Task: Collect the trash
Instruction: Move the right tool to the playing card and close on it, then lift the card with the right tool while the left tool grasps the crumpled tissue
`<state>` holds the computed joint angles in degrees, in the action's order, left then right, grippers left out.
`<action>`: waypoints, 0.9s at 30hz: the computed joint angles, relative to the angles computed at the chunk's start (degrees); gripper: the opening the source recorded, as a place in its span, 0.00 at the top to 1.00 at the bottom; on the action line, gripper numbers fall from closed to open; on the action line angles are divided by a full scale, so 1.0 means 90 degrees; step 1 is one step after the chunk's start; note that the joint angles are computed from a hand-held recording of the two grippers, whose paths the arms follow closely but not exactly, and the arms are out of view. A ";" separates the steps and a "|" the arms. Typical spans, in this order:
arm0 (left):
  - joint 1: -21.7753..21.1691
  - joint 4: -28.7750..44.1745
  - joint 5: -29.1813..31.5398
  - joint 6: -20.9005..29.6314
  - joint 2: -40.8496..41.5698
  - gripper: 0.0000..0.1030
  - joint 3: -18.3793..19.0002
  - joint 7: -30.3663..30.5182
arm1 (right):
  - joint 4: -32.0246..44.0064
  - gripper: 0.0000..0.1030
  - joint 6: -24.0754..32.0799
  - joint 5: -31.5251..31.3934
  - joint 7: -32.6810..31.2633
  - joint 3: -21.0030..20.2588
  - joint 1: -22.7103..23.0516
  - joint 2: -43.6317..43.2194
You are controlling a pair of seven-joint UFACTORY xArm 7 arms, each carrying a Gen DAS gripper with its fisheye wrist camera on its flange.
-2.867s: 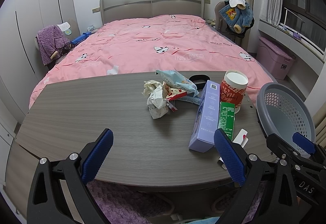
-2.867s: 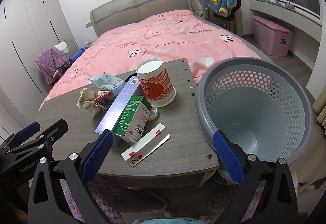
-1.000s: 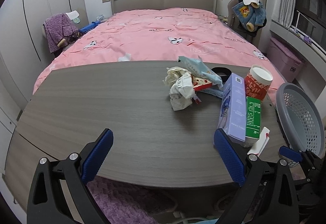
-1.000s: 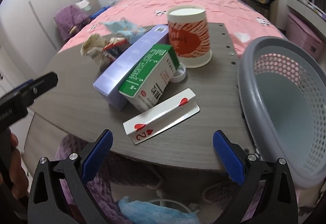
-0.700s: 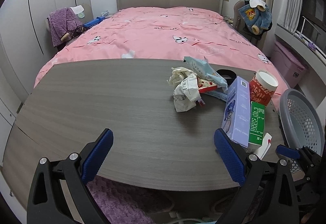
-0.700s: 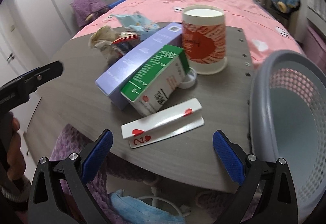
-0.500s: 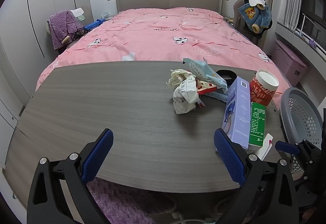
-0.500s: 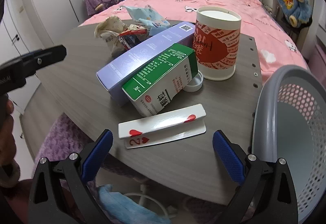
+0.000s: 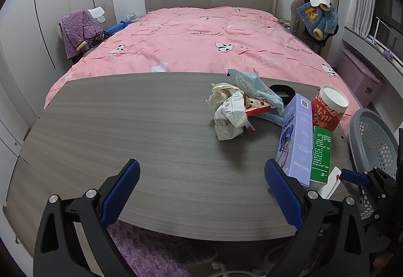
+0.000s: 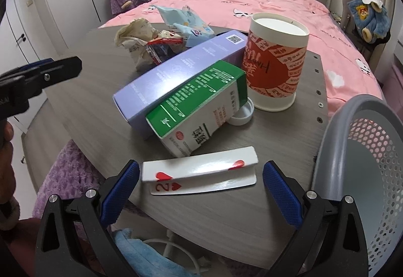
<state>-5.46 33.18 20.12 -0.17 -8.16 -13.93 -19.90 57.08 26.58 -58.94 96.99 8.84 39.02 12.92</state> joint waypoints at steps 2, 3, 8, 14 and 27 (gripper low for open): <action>-0.0070 0.0001 -0.0065 0.0024 -0.0003 0.08 0.0052 0.0047 | 0.0068 0.06 0.0137 0.0003 -0.0067 0.0009 0.0036 0.0050; -0.0121 -0.0001 -0.0116 0.0026 0.0004 0.08 0.0090 0.0090 | 0.0085 0.06 0.0182 -0.0020 -0.0076 0.0007 0.0054 0.0064; -0.0153 -0.0014 -0.0170 -0.0017 0.0011 0.08 0.0120 0.0138 | 0.0187 0.06 0.0396 -0.0014 -0.0254 0.0032 0.0120 0.0139; -0.0204 -0.0032 -0.0329 -0.0047 0.0023 0.08 0.0164 0.0282 | 0.0287 0.18 0.0584 -0.0076 -0.0357 0.0052 0.0208 0.0185; -0.0773 -0.0107 -0.1074 -0.0175 0.0066 0.08 0.0555 0.1019 | -0.0056 0.18 0.0767 -0.0126 0.0655 0.0192 0.0294 -0.0201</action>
<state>-12.42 32.21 10.46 -1.75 -7.57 -8.93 -10.73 56.57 33.49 -60.08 102.88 10.57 41.67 11.12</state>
